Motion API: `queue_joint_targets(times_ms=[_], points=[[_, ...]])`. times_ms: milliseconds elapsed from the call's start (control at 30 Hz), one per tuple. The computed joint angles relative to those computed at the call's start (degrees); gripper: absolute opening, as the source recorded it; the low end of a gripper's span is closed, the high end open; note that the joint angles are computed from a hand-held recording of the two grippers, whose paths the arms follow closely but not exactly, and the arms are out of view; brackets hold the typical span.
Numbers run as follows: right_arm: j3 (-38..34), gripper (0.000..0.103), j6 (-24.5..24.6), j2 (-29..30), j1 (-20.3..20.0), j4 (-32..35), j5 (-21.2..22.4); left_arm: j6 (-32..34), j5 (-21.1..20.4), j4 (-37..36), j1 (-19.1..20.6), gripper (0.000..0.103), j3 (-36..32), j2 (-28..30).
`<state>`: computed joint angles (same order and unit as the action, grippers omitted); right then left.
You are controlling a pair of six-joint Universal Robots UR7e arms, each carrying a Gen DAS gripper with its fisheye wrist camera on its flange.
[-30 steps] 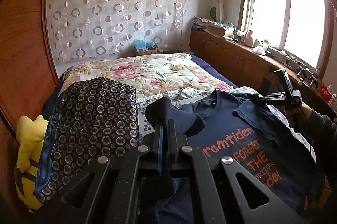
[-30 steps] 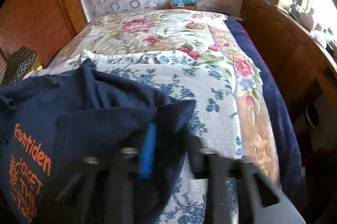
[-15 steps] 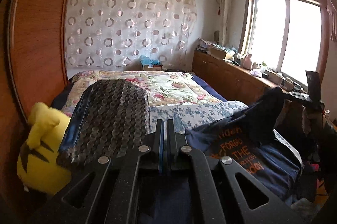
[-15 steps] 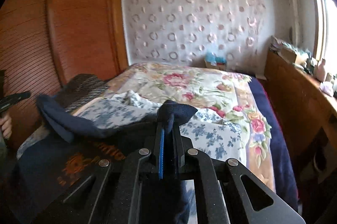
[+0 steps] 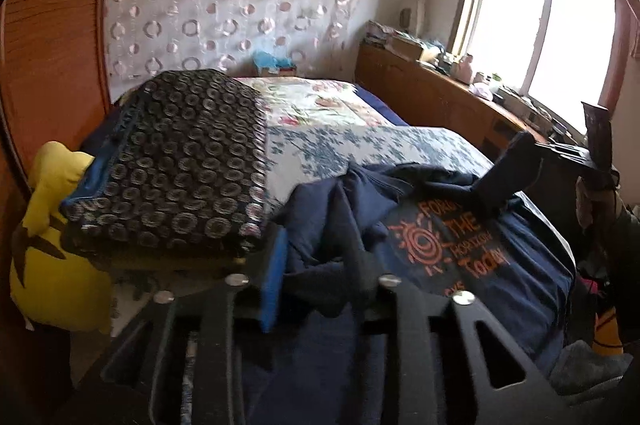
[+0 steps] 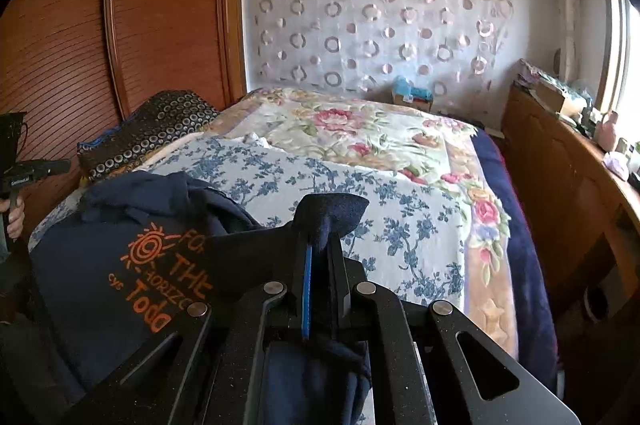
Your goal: Fold small clothes
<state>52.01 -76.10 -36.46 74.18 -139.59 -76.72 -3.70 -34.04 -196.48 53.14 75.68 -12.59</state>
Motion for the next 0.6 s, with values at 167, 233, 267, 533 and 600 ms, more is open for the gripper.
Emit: queue_joint_targets(times_ms=[167, 233, 267, 533, 600], points=[[-4.89, 0.006, 0.68, 2.03, 0.70, 3.02, -1.37, -0.66, -0.64, 2.19, 0.09, 0.041, -1.48, 1.32], [-5.48, 0.006, 0.79, 2.33, 0.71, 3.47, -1.57, -1.22, -0.84, 3.81, 0.27, 0.041, -2.60, 2.17], [-5.74, 0.006, 0.73, 2.41, 0.67, 3.71, -1.64, -1.37, -1.00, 4.95, 0.40, 0.041, -3.32, 2.55], [-5.57, 0.006, -0.34, 2.60, 0.98, 3.32, -2.61, -0.01, 3.14, 14.24, 1.93, 0.041, -11.78, 6.60], [-5.54, 0.006, -0.67, 2.52, 1.06, 3.40, -2.57, 1.00, 5.15, 14.91, 2.02, 0.041, -13.00, 7.29]])
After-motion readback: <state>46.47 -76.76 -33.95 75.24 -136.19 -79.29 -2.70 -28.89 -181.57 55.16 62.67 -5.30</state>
